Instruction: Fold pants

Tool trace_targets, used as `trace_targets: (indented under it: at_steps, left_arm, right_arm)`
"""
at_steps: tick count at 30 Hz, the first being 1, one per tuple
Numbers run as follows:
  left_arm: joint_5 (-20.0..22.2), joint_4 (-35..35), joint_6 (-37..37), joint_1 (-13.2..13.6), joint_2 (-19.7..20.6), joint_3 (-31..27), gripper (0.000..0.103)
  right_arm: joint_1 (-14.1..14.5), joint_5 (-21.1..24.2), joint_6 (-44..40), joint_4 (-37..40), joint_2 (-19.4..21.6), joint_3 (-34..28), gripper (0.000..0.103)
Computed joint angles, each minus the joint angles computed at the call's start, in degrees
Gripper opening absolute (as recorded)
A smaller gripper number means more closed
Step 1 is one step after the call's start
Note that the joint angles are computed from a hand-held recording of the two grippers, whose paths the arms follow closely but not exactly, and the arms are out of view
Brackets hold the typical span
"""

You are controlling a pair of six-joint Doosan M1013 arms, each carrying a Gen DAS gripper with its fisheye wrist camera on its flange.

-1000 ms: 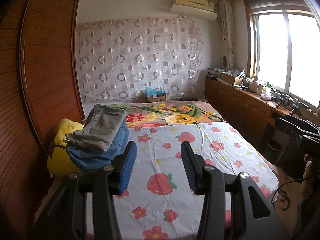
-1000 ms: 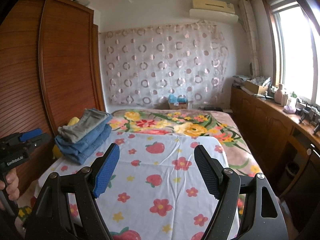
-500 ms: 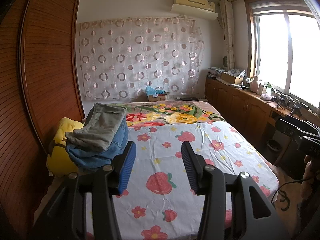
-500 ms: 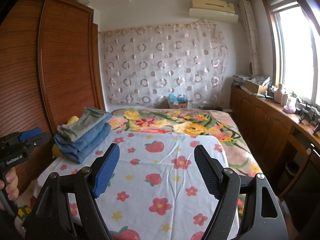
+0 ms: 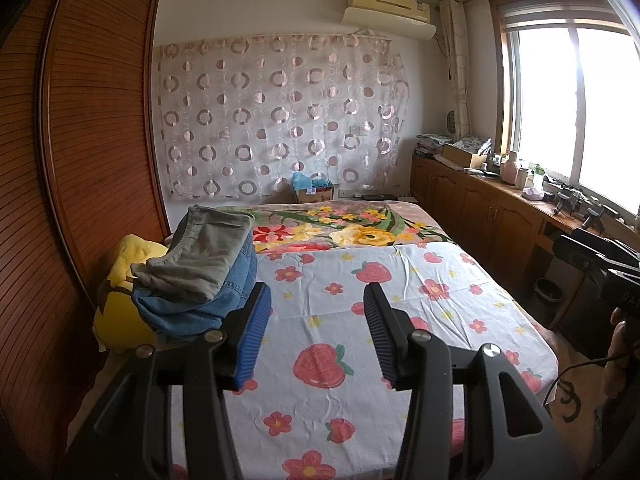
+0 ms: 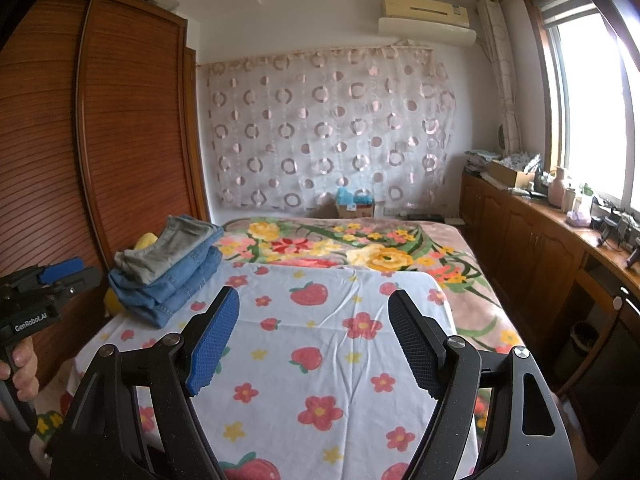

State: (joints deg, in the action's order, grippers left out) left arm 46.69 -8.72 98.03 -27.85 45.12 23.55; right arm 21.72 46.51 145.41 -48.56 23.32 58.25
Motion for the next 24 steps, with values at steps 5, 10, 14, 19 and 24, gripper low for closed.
trace_targets:
  at_steps: [5,10,14,19,24]
  left_arm:
    - [0.1,0.0,0.0,0.0,0.1,-0.1,0.049]
    - [0.2,0.0,-0.1,0.0,0.1,-0.2,0.05]
    - [0.1,0.0,-0.1,0.0,0.0,-0.1,0.05]
    - [0.3,0.0,-0.1,0.0,0.1,-0.3,0.05]
    - [0.3,0.0,-0.1,0.0,0.2,-0.4,0.051]
  right_arm:
    - [0.0,0.0,0.0,0.0,0.0,-0.1,0.079]
    - [0.0,0.1,0.0,0.0,0.0,-0.1,0.079]
    - [0.0,0.1,0.0,0.0,0.0,-0.1,0.079]
    - [0.0,0.1,-0.1,0.0,0.0,-0.1,0.079]
    - [0.0,0.1,-0.1,0.1,0.0,-0.1,0.079]
